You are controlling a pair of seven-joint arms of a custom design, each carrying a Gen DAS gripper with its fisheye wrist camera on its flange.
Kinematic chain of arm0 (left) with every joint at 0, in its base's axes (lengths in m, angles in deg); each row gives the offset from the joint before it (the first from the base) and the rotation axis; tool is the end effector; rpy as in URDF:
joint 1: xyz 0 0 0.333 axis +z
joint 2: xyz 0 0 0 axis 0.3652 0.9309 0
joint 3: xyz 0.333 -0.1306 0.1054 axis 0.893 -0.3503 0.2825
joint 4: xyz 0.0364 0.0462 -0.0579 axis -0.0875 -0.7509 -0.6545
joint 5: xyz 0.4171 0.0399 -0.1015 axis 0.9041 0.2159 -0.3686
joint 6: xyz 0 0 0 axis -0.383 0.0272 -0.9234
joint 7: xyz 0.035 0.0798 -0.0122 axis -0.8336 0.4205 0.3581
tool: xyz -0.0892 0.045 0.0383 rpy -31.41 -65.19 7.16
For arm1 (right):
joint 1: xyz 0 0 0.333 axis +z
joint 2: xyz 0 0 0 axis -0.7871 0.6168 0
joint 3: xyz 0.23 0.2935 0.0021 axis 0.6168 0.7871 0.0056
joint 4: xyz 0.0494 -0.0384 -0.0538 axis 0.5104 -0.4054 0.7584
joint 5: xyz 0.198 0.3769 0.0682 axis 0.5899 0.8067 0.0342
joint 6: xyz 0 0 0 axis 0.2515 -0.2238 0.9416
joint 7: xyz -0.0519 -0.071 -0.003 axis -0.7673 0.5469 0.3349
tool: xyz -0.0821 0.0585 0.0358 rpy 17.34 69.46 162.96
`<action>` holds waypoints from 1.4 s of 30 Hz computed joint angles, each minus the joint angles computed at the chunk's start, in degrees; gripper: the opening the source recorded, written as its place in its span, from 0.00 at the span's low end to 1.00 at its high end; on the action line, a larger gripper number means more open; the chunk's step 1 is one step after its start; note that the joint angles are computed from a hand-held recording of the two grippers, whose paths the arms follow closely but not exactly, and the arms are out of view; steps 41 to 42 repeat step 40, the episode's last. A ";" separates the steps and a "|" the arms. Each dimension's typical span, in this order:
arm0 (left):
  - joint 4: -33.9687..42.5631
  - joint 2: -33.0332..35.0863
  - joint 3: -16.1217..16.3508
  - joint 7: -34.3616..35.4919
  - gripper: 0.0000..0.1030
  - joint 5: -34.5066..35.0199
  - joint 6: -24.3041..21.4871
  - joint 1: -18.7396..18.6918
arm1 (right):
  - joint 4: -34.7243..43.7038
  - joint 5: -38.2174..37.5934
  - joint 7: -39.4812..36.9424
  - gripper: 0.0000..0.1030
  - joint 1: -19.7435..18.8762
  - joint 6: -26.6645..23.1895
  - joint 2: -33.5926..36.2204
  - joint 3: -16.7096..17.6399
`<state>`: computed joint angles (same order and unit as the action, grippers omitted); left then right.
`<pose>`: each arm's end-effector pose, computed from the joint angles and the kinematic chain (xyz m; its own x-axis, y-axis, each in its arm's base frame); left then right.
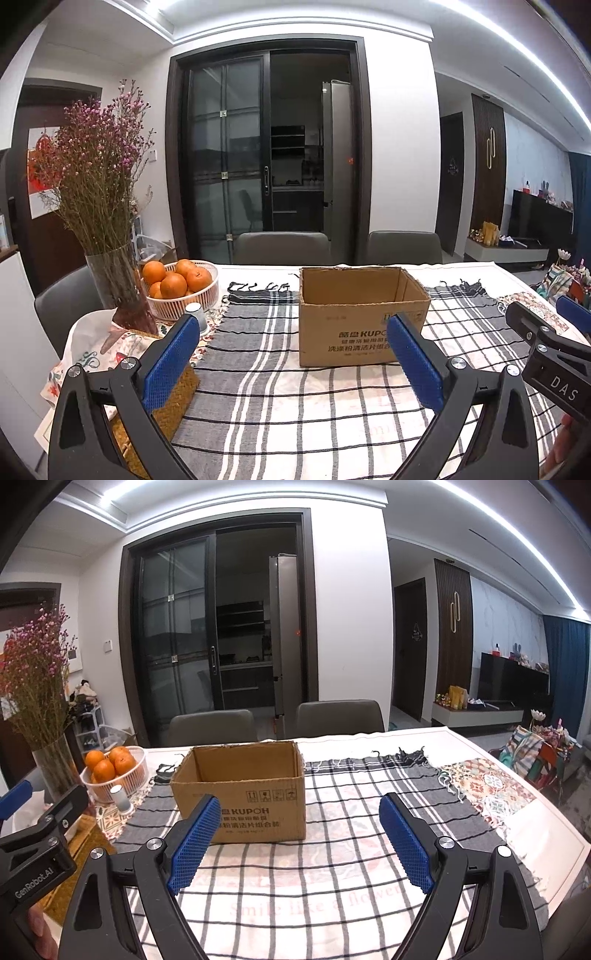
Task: Organize rigid objects
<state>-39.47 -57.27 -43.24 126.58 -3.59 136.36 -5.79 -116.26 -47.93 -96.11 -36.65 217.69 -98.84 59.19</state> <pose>0.6296 -0.3899 0.6380 -0.3896 -0.9207 -0.0236 -0.3222 0.1603 -0.9330 0.5352 0.2272 0.6421 -0.5168 -0.8555 -0.0327 -0.3353 0.2374 -0.9117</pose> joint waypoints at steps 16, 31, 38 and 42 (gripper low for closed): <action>-0.92 -0.12 -0.95 4.19 1.00 -4.68 0.51 0.62 | -0.05 0.29 -0.20 0.86 0.17 0.46 0.00 0.03; -1.37 -0.33 -0.05 4.76 1.00 -5.64 0.87 -0.11 | -0.21 0.36 -0.02 0.86 0.15 0.93 0.07 0.07; -1.42 -0.45 0.20 3.56 1.00 -4.43 0.70 -0.26 | -0.18 0.40 -0.07 0.86 0.19 0.92 0.10 0.04; -1.39 -0.46 0.06 3.52 1.00 -4.37 0.60 -0.14 | -0.25 0.42 0.06 0.86 0.21 0.98 0.06 0.05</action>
